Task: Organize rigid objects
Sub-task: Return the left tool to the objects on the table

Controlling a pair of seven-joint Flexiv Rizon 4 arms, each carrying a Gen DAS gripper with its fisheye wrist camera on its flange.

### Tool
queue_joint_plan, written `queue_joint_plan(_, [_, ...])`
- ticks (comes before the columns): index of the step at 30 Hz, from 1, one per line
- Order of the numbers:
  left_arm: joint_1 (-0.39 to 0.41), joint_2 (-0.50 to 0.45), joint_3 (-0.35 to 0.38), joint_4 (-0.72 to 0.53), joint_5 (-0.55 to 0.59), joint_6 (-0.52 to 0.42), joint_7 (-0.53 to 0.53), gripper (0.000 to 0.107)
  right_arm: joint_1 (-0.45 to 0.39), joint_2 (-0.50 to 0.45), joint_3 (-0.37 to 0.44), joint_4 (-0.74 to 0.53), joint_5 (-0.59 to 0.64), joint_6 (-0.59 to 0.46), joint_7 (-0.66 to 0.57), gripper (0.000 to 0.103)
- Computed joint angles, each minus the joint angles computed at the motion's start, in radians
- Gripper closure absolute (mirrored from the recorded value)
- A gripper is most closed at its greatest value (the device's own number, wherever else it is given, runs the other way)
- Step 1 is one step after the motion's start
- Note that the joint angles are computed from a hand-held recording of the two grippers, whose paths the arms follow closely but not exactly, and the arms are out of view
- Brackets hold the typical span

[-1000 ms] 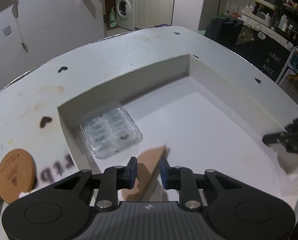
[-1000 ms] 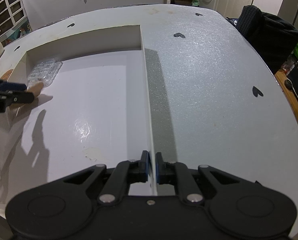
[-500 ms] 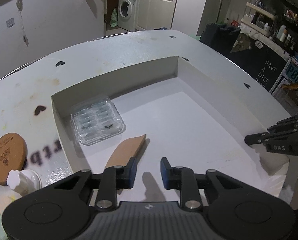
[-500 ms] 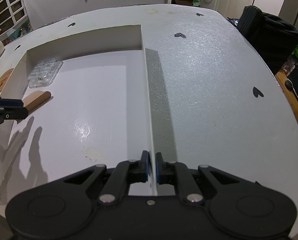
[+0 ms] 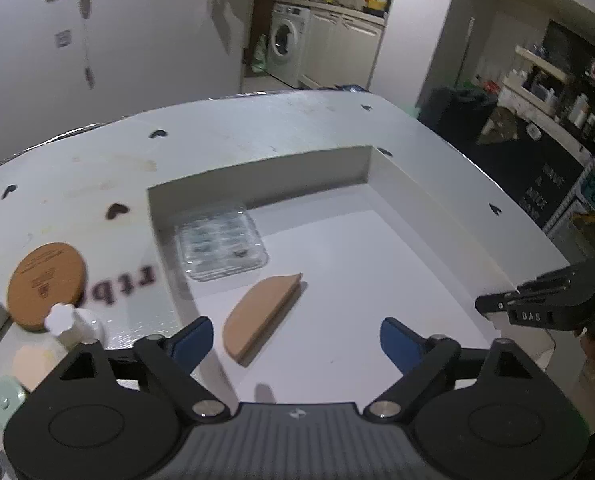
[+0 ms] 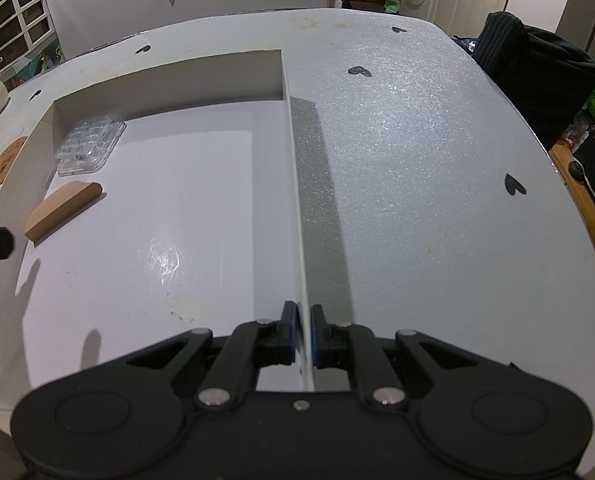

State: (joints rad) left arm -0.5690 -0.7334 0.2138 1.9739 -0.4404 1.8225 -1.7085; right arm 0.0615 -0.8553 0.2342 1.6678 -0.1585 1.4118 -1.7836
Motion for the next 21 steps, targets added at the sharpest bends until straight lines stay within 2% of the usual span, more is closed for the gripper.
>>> queue_joint_plan(6, [-0.096,0.008,0.087,0.058,-0.091,0.048,-0.043,0.004,0.0,0.0,0.0,0.0,0.002,0.0,-0.001,0.094])
queue_joint_plan(11, [-0.194,0.004,0.166,0.102,-0.223,0.056,-0.046,0.004,0.001,0.0,0.0,0.0,0.003,0.0,-0.002,0.094])
queue_joint_plan(15, [-0.241,0.002,0.186,0.147,-0.326,0.084,-0.056,0.004,-0.007,-0.002,0.008,-0.004,0.005,-0.005,-0.01,0.094])
queue_joint_plan(21, [-0.382,-0.048,0.292,0.19,-0.539,0.031,-0.053,0.004,-0.008,-0.003,0.01,-0.006,0.009,-0.007,-0.014,0.094])
